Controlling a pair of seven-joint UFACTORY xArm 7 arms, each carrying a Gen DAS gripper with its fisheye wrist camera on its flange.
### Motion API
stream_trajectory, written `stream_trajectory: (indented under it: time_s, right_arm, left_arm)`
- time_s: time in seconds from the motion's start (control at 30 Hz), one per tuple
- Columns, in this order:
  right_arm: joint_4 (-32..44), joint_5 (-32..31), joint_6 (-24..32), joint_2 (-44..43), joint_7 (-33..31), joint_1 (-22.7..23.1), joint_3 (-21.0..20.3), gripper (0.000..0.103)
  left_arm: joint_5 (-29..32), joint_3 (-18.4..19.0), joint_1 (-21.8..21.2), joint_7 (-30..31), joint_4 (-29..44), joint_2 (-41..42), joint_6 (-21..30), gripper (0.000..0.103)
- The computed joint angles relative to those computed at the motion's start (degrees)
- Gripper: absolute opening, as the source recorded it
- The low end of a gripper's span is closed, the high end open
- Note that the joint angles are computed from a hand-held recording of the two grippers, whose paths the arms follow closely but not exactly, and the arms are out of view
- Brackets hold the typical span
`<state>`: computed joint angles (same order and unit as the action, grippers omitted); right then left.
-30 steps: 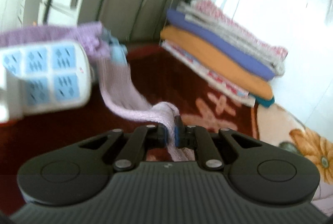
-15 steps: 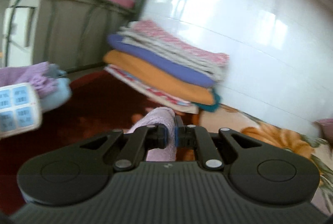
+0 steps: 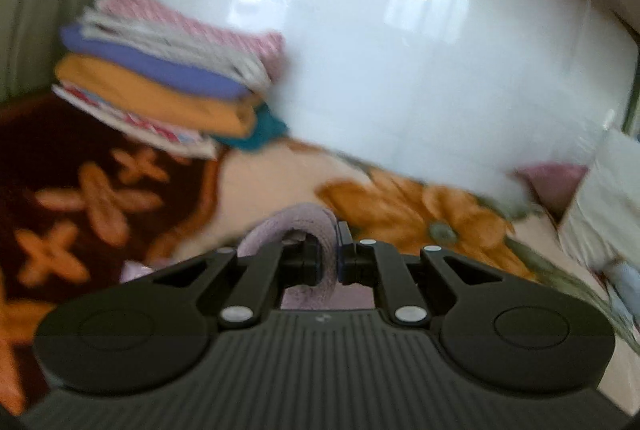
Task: Fold small clothes
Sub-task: 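Lay the sleeve across the cardigan body and open the left gripper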
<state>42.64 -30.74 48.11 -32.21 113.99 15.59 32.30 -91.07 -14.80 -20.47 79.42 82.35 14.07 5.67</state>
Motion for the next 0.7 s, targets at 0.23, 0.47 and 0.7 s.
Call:
stream_trajectory:
  time_s: [0.23, 0.47, 0.7]
  right_arm:
    - [-1.93, 0.84, -1.51, -1.02, 0.20, 0.39, -0.54, 0.079]
    - [-1.90, 0.78, -3.04, -0.17, -1.07, 0.02, -0.95, 0.079]
    - [1.41, -1.38, -4.49, 3.32, -5.32, -0.99, -1.75, 0.079]
  left_arm:
    - [27.02, 1.49, -2.53, -23.12, -5.10, 2.63, 4.21, 0.013]
    - [39.43, 0.86, -1.26, -32.46, -10.37, 0.18, 7.00, 0.027]
    - [49.44, 0.58, 1.78, -40.23, -16.77, -6.05, 8.25, 0.049]
